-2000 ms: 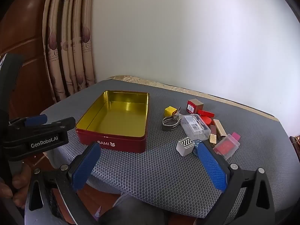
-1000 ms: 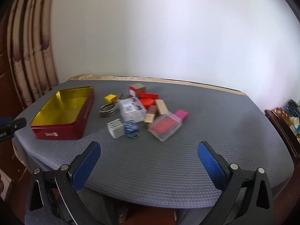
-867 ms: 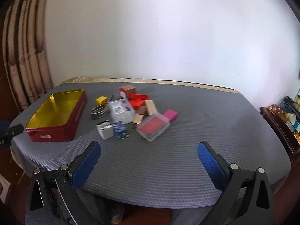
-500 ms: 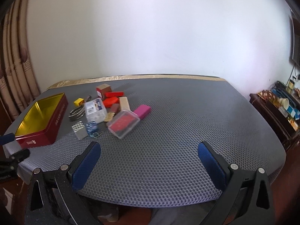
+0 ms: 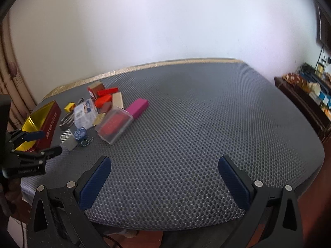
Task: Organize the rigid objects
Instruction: 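Move the left gripper toward the black-and-white zigzag cube, then close the left gripper on the zigzag cube and lift it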
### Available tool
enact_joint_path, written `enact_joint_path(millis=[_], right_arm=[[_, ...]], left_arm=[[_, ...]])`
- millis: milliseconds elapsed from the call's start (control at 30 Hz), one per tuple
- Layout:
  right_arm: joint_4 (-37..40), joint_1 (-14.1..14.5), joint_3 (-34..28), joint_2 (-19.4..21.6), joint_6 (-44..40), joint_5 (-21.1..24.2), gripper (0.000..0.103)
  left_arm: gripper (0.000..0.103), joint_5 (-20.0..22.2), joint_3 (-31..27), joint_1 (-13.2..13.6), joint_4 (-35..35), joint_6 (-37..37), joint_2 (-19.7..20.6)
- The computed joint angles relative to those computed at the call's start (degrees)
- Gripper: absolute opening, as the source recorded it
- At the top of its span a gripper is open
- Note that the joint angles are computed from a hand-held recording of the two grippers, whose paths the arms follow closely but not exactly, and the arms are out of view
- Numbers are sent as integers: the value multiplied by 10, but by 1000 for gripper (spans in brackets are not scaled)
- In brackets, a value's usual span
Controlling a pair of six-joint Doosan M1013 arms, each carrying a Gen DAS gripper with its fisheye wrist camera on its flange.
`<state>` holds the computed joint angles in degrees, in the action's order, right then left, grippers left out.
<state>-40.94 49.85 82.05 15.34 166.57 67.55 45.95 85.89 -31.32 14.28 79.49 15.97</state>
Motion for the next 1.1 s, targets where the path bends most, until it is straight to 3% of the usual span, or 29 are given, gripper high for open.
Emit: enact_joint_path(millis=[133,500,533,633,667,1100], right_arm=[[17,-7,5,-1,-2,-7,103],[52,-17,3,7,-32,-14,103],[57,-18,2,8,-35,-14,103],[71,-22,2,9,-44,-19,103],[73,-23,3,9,-45,-22,103],[124,-39,-28,23,-94,-66,103]], left_arm=[[81,6,-12,12,-37,34,12],[80,13,-28,19,-47,64,34],[78,7,-26,21,-59,72,34],[37,9,-28,22,-67,81,38],[30,9,-29,26,-94,93,39],[30,-47,28,10,-65,-67,-30]])
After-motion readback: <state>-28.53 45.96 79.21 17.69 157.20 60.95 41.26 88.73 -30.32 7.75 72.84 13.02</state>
